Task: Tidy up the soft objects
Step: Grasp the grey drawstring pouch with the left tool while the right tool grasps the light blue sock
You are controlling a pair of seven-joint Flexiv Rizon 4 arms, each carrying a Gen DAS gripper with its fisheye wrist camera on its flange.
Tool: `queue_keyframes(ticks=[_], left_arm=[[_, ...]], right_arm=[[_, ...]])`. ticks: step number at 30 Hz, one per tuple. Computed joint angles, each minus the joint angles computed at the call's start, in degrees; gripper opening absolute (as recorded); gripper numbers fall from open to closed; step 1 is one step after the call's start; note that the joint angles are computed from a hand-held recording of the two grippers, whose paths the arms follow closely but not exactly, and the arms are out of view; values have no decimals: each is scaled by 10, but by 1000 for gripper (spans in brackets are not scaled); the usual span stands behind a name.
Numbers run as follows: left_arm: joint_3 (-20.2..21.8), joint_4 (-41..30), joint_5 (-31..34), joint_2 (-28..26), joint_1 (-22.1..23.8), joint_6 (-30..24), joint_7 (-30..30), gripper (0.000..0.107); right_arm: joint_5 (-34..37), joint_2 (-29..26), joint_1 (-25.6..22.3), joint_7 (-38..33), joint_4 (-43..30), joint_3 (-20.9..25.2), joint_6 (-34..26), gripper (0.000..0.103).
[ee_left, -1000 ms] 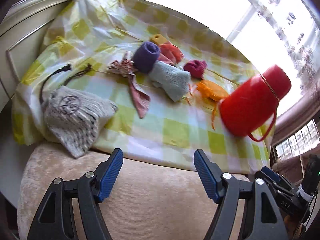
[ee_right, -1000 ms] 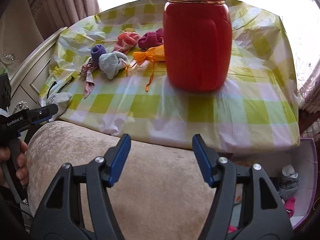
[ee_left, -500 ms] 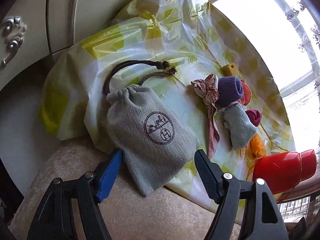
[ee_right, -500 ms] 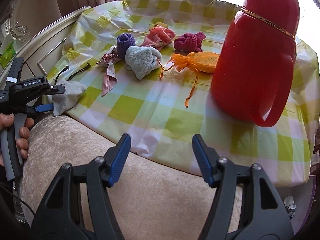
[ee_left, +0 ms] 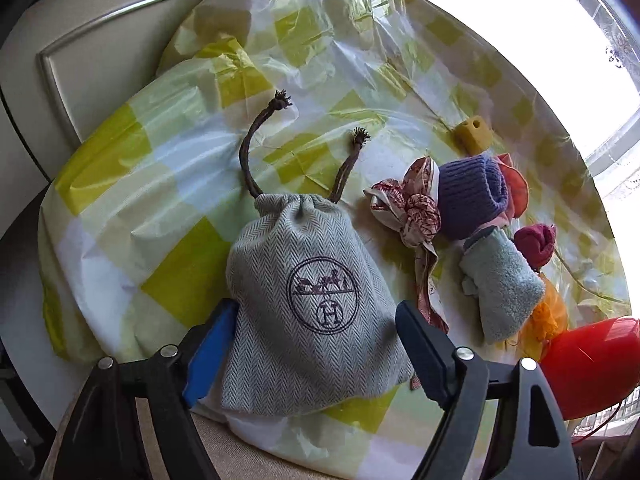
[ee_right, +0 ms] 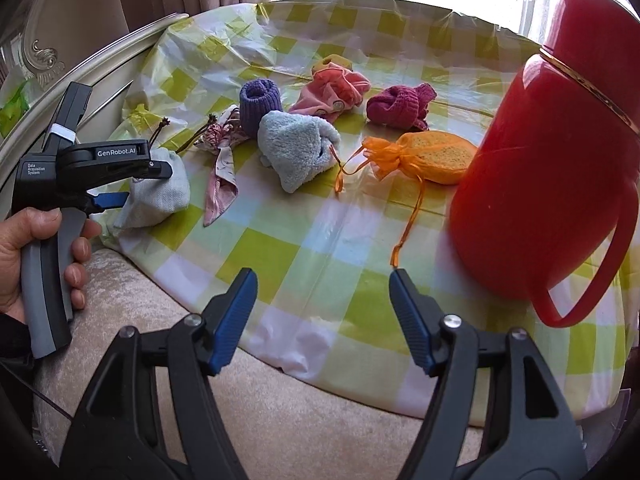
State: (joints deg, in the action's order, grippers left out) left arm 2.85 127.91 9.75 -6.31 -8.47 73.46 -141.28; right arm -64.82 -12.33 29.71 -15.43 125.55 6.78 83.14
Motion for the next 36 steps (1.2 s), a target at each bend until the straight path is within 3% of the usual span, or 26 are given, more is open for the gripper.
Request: queue_keyframes(ticks=[7, 15, 24, 25, 27, 28, 30, 32, 36], left_arm=[[-5, -39, 21, -29, -12, -29, 31, 76], [8, -60, 81, -35, -35, -39, 23, 58], [22, -52, 141, -24, -44, -10, -37, 50], [20, -51, 139, -25, -41, -6, -36, 50], [19, -46, 136, -24, -37, 3, -35, 48], [20, -44, 137, -24, -36, 11, -38, 48], [23, -40, 140, -23, -35, 25, -46, 46], [28, -36, 152, -17, -39, 28, -62, 45], [30, -37, 186, -4, -40, 23, -96, 44]], right_arm=[[-15, -62, 19, -15, -78, -25, 4, 79], [84, -150, 58, -133, -189, -32, -26, 81], [171, -219, 102, -216, -264, -59, -50, 81], [184, -224, 102, -231, -271, -54, -62, 79], [210, -231, 104, -257, -277, -47, -74, 62], [200, -228, 114, -242, -268, -65, -58, 60], [196, -222, 124, -240, -259, -79, -49, 42], [182, -213, 138, -224, -244, -100, -38, 35], [156, -192, 153, -179, -206, -132, 9, 31]])
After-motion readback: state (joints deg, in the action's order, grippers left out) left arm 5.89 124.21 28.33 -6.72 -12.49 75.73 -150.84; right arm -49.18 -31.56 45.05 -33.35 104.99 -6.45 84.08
